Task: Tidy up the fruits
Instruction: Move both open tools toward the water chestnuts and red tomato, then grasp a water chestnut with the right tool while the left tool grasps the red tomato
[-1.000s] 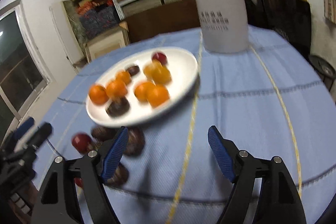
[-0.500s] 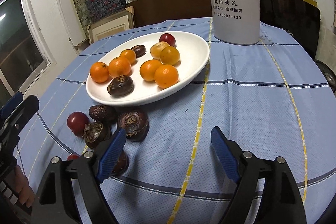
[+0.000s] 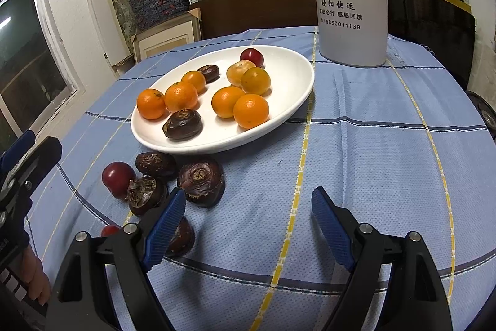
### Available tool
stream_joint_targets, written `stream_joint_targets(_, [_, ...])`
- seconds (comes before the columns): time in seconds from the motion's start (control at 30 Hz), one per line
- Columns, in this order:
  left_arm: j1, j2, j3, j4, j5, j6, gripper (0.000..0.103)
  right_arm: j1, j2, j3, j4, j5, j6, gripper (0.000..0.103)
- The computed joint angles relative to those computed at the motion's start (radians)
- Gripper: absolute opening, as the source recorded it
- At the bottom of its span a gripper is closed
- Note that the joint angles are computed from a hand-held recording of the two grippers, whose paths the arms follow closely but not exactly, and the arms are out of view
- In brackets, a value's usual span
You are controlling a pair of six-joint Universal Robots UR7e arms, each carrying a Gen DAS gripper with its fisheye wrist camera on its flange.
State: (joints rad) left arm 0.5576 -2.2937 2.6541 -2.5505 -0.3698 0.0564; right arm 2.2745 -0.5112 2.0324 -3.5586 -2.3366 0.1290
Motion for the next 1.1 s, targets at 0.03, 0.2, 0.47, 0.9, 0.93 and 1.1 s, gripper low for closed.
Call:
stream_joint_targets(0.03, [-0.001, -0.001, 0.001, 0.001, 0.001, 0.000, 0.098, 0.000, 0.000, -0.001, 0.002, 0.000, 0.001, 0.084])
stream_joint_targets(0.2, [0.000, -0.002, 0.000, 0.004, 0.002, 0.000, 0.098, 0.002, 0.001, -0.003, 0.010, 0.000, -0.002, 0.084])
stream_joint_targets(0.47, [0.011, 0.014, -0.001, -0.001, -0.004, 0.004, 0.098, 0.009, 0.003, -0.006, 0.032, 0.000, 0.000, 0.086])
stream_joint_targets(0.9, [0.133, 0.076, -0.060, -0.021, -0.070, 0.083, 0.098, 0.007, 0.002, -0.010, 0.045, 0.013, -0.011, 0.087])
stream_joint_targets(0.93, [0.152, 0.072, -0.072, 0.007, -0.092, 0.074, 0.098, 0.004, 0.000, -0.008, 0.043, 0.019, -0.011, 0.087])
stream_joint_targets(1.1, [0.219, 0.027, -0.092, 0.173, -0.195, 0.065, 0.098, 0.005, 0.002, -0.006, 0.051, 0.057, -0.030, 0.087])
